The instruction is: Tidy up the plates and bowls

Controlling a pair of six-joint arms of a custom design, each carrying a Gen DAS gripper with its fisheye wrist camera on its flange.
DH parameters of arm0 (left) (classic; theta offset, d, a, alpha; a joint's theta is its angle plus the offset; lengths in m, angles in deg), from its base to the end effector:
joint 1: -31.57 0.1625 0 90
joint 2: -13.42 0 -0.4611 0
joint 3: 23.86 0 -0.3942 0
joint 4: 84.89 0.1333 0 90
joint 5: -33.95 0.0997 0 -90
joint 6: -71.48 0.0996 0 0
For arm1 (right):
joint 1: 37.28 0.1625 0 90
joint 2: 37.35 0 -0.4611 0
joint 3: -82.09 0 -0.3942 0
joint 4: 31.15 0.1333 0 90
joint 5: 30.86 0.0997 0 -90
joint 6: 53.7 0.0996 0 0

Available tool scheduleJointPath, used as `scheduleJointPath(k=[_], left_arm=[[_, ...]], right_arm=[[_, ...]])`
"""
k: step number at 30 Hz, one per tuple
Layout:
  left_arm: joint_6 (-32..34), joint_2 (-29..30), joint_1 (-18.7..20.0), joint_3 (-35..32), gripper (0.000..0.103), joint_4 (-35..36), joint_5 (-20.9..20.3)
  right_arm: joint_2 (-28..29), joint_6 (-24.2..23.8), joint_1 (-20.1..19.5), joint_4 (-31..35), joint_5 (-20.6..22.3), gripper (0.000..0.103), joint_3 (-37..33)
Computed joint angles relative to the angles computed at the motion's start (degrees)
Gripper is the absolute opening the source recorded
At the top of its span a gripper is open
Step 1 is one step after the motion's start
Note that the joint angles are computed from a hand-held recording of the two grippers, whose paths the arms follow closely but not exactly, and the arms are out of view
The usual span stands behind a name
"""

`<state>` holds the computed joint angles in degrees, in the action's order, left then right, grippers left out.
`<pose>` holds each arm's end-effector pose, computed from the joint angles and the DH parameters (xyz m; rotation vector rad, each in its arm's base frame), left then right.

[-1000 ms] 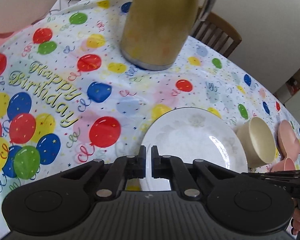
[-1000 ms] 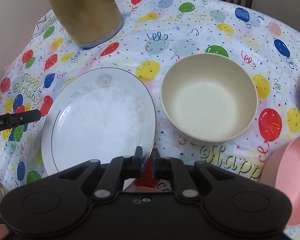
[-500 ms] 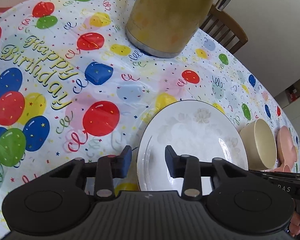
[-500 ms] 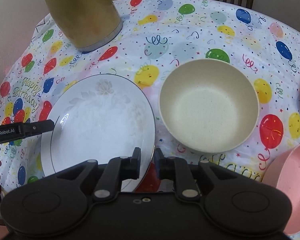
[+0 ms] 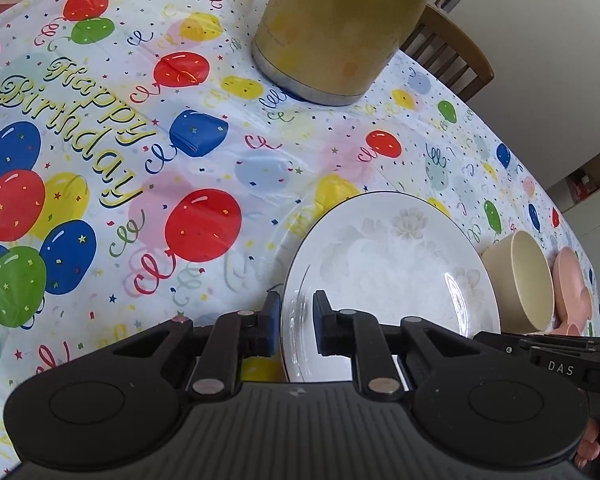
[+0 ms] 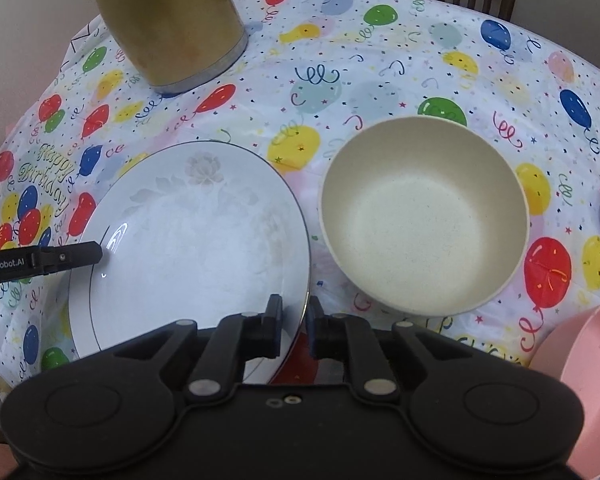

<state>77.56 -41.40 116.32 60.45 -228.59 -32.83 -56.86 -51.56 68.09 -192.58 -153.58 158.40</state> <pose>0.1044 -0.7500 0.3027 0.1470 2.6784 -0.5707 0.2802 -0.7196 -0.0693 0.2007 -2.5752 0.4428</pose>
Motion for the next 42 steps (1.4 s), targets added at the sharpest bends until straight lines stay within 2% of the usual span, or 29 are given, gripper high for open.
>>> scheduleJointPath(k=[9, 15, 29, 35, 42], left_arm=[[-0.61, -4.42, -1.39, 5.16, 0.016, -1.34, -0.46], [-1.27, -9.14, -3.19, 11.29, 0.016, -2.47, -0.16], [-7.34, -18.36, -10.48, 30.28, 0.016, -10.04, 1.93], [-10.78, -19.49, -14.11, 37.37, 0.016, -12.36, 2.56], [-13.81, -18.71, -17.81, 43.64, 0.016, -15.35, 2.82]], right_arm=[[-2.91, -0.73, 0.97, -0.85, 0.76, 0.011, 3.84], [-6.73, -1.02, 1.49, -1.75, 2.36, 0.011, 9.37], [-18.57, -2.29, 1.19, -11.23, 3.81, 0.011, 29.81], [-23.81, -2.07, -0.78, -15.85, 4.01, 0.011, 39.39], [-27.99, -1.89, -3.13, -20.28, 2.65, 0.011, 47.48]])
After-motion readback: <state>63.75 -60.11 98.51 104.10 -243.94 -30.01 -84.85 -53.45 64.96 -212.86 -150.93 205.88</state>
